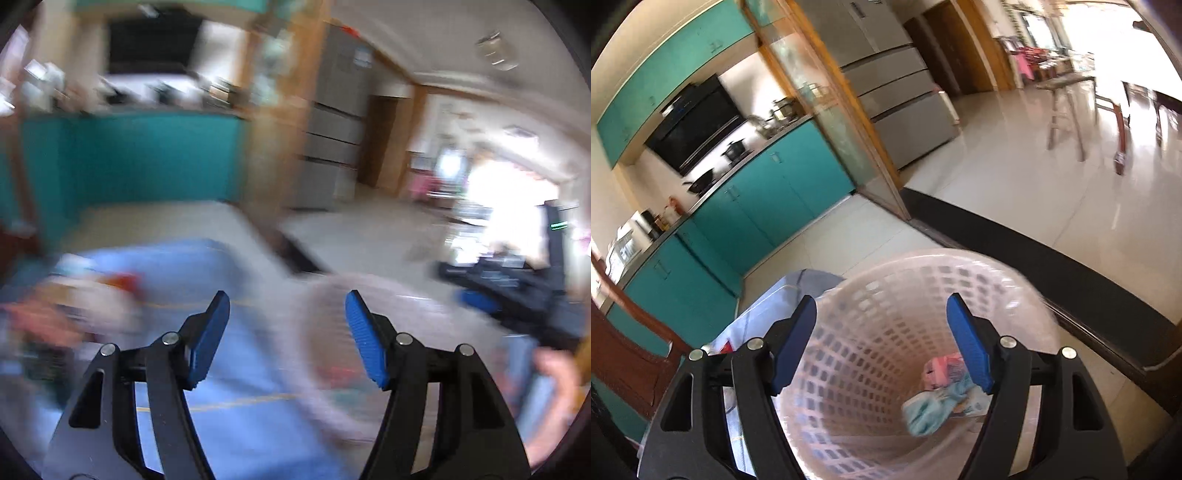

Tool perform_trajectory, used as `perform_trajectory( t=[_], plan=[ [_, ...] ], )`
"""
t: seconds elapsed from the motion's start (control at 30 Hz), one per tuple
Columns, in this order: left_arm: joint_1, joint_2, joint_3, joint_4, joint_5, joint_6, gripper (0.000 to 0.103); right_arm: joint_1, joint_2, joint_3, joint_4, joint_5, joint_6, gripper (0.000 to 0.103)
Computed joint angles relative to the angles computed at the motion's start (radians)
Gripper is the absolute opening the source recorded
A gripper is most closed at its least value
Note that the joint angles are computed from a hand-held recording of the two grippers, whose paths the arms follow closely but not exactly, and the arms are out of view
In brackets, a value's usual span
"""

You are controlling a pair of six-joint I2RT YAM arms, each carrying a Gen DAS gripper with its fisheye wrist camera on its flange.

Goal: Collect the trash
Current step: 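Drop the blue cloth into the wastebasket from the right gripper, then grasp the dark green patterned bag with the right gripper and lift it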

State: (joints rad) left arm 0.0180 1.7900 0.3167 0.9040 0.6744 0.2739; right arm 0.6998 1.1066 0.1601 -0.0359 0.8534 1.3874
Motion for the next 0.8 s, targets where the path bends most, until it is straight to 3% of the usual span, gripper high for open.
perform_trajectory(
  t=[0.1, 0.23, 0.53, 0.63, 0.8],
  plan=[
    [0.098, 0.022, 0.001, 0.113, -0.129, -0.054, 0.065, 0.008, 0.187, 0.082, 0.186, -0.025, -0.173, 0.072],
    [0.254, 0.027, 0.049, 0.136, -0.146, -0.123, 0.065, -0.005, 0.42, 0.222, 0.407, -0.171, -0.397, 0.072],
    [0.488, 0.082, 0.087, 0.348, -0.092, -0.239, 0.066, -0.046, 0.864, 0.754, 0.363, -0.472, -0.813, 0.072],
    [0.528, 0.073, 0.088, 0.371, -0.068, -0.27, 0.066, -0.014, 0.987, 0.891, 0.356, -0.577, -0.862, 0.065],
    [0.56, 0.108, 0.12, 0.39, -0.032, -0.296, 0.066, 0.024, 1.178, 1.095, 0.303, -0.703, -0.856, 0.065]
  ],
)
